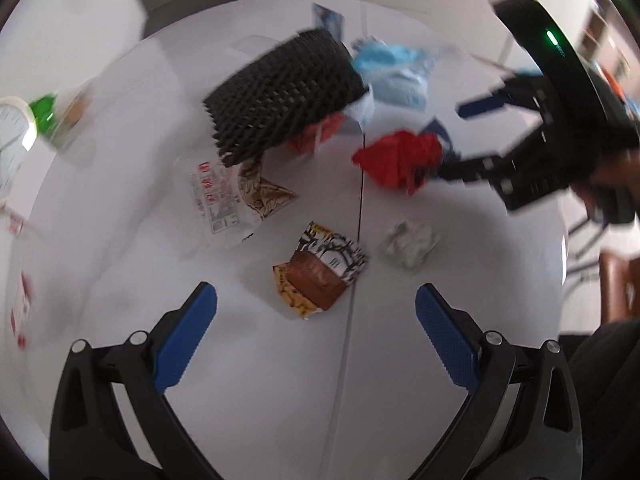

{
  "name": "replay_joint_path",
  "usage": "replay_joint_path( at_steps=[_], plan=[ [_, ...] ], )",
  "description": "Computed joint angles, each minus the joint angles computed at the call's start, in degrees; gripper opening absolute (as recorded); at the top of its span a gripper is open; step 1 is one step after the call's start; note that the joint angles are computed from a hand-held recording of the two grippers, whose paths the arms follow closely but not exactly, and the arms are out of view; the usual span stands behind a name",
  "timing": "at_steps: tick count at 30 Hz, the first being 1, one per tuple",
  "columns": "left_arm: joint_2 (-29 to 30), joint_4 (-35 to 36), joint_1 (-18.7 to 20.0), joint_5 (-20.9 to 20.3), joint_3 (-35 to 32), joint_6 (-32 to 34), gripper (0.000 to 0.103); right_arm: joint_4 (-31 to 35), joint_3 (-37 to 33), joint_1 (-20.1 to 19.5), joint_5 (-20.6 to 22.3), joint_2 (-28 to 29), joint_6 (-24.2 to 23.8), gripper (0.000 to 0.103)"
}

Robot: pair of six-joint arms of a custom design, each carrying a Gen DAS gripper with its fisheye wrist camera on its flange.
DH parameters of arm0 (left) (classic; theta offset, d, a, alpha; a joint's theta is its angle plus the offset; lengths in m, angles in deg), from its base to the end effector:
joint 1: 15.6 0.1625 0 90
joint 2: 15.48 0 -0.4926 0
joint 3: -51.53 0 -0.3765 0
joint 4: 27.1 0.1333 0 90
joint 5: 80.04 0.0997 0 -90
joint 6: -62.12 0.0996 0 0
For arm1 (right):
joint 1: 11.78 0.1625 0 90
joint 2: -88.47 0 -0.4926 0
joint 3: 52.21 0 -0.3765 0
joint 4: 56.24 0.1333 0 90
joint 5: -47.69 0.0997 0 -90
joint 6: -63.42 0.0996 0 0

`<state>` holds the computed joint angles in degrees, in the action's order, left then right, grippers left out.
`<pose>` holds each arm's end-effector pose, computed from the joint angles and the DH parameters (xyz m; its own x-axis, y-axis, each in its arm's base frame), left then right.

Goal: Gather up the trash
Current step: 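Grasp the snack wrapper with the left tool while the right tool grasps the blue denim scrap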

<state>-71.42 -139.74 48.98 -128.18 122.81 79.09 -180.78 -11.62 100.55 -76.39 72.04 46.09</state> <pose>-0.1404 -0.7607 0.4101 -0.5539 0.4940 -0.6702 0.6142 0.7859 0.0717 0.4246 -0.8298 0.0846 -0.6567 -0.4823 0.5798 -0.5964 0.8026 -0.0078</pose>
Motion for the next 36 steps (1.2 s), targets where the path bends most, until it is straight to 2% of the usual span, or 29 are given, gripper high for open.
replay_joint_path(
  at_steps=[6,9,11,13,14,15,20,23,25,30,36],
  plan=[
    [2.4,0.7,2.3,-2.3,-3.2,9.8,0.095,4.5,-4.5,0.1,-1.3,2.5,4.0,0.070],
    [3.7,1.9,3.2,-4.5,-5.3,13.6,0.094,4.2,-3.8,0.6,-2.7,2.5,4.8,0.065],
    [4.1,2.2,3.5,-5.3,-5.8,15.9,0.091,4.5,-4.1,0.9,-3.2,2.9,5.7,0.058],
    [4.4,2.3,3.8,-5.9,-6.0,18.2,0.089,4.8,-4.1,1.2,-3.7,3.0,7.1,0.045],
    [4.5,2.1,3.9,-6.2,-5.9,19.3,0.088,5.1,-4.0,1.2,-3.5,2.9,7.8,0.041],
    [4.7,2.3,4.0,-6.6,-6.1,20.3,0.081,5.7,-4.0,1.2,-3.0,2.7,8.8,0.034],
    [5.5,2.7,4.6,-7.9,-7.0,21.3,0.073,4.8,-0.8,0.9,-2.0,0.7,11.8,0.033],
    [6.0,3.1,4.9,-9.0,-8.2,20.7,0.064,2.8,2.5,0.5,-0.8,-1.4,14.0,0.033],
    [6.4,4.0,5.1,-9.7,-9.5,20.4,0.051,0.7,4.6,0.3,0.3,-2.8,16.2,0.033],
    [6.2,5.0,5.2,-10.4,-9.3,17.6,0.037,-4.9,11.1,0.3,1.2,-6.7,20.8,0.033],
    [4.4,5.3,4.7,-12.0,-8.5,10.0,0.036,-11.2,21.9,-0.1,0.8,-13.6,25.3,0.033]
  ],
)
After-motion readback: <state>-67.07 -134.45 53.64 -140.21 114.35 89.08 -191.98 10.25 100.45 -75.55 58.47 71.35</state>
